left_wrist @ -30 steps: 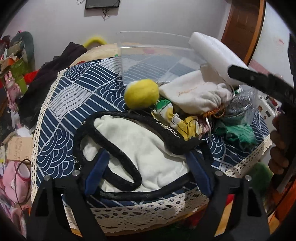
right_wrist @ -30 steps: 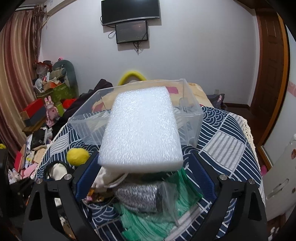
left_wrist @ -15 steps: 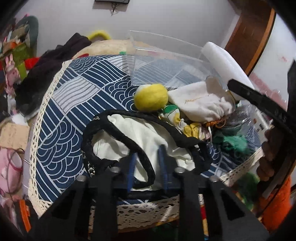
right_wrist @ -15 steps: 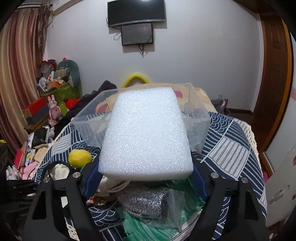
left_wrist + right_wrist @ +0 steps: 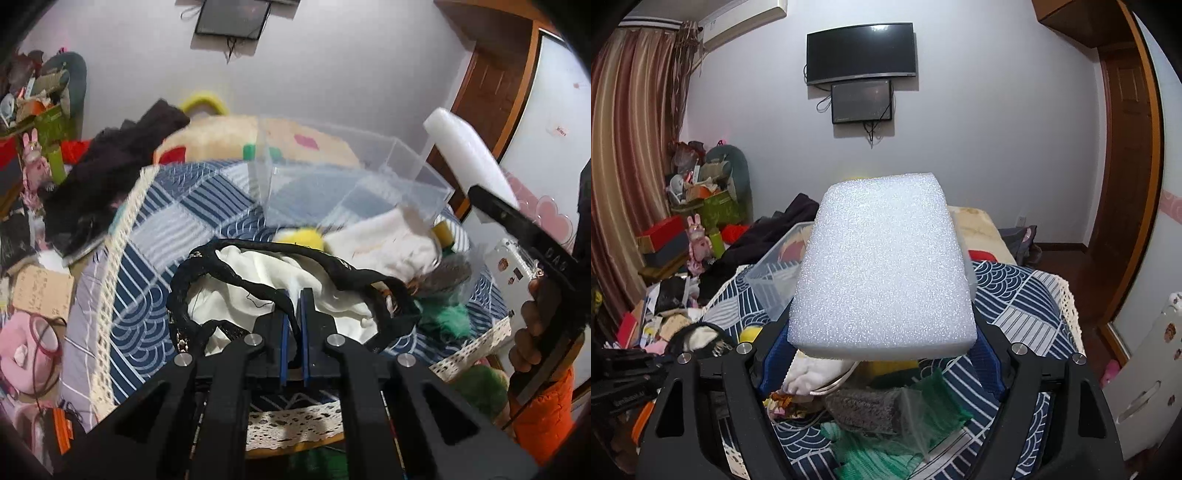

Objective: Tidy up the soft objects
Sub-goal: 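Lower the foam block with the right tool into the clear box while the left tool drops the cloth in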

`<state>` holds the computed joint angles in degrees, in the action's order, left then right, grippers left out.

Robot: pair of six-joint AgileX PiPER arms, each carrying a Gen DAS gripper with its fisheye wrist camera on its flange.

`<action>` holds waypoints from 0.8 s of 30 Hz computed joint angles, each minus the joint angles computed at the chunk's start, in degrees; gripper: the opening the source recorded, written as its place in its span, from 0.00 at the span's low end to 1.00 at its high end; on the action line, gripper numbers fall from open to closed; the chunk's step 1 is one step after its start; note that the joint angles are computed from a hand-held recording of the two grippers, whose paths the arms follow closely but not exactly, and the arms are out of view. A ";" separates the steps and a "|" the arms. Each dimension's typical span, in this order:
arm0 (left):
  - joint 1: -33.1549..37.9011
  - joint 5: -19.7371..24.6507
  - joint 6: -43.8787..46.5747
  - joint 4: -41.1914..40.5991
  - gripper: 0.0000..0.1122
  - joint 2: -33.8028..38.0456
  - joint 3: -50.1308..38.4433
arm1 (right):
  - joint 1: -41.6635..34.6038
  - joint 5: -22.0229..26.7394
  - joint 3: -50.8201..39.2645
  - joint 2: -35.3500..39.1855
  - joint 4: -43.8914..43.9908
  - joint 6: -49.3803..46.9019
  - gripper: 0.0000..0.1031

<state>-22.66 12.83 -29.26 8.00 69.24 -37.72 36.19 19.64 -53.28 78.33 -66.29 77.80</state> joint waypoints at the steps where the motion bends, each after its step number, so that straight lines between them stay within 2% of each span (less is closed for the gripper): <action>1: -0.39 0.32 -2.57 2.96 0.04 -0.68 -0.28 | 0.15 0.13 0.01 -0.06 -0.14 0.34 0.77; 3: -1.66 1.43 -7.85 9.14 0.04 -1.92 -1.09 | -0.19 -0.45 0.39 -0.28 -0.30 0.88 0.77; 5: -1.98 2.34 -8.28 10.30 0.04 -2.52 -2.34 | -0.14 -0.46 0.35 -0.22 0.42 0.61 0.77; 11: 0.05 3.51 2.63 1.65 0.04 -1.04 -8.32 | -1.93 -2.73 -0.32 0.00 5.08 -4.26 0.77; 14: 0.67 4.01 4.63 0.77 0.04 1.00 -11.76 | -3.12 -3.18 -1.43 0.68 8.59 -8.20 0.77; 16: 1.94 4.00 11.05 -4.97 0.04 3.06 -14.52 | -2.96 -2.12 -2.55 1.57 7.87 -8.13 0.77; 22: 3.07 5.01 16.18 -8.21 0.04 11.42 -23.98 | -3.35 -0.91 -8.34 5.63 11.15 -14.66 0.77; 24: 4.30 5.89 22.74 -14.68 0.04 14.89 -27.46 | -3.58 -0.93 -9.88 6.79 13.07 -17.61 0.77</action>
<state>-18.37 18.71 -6.53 -6.68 84.13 -65.19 32.62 18.71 -63.16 85.12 -53.23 60.19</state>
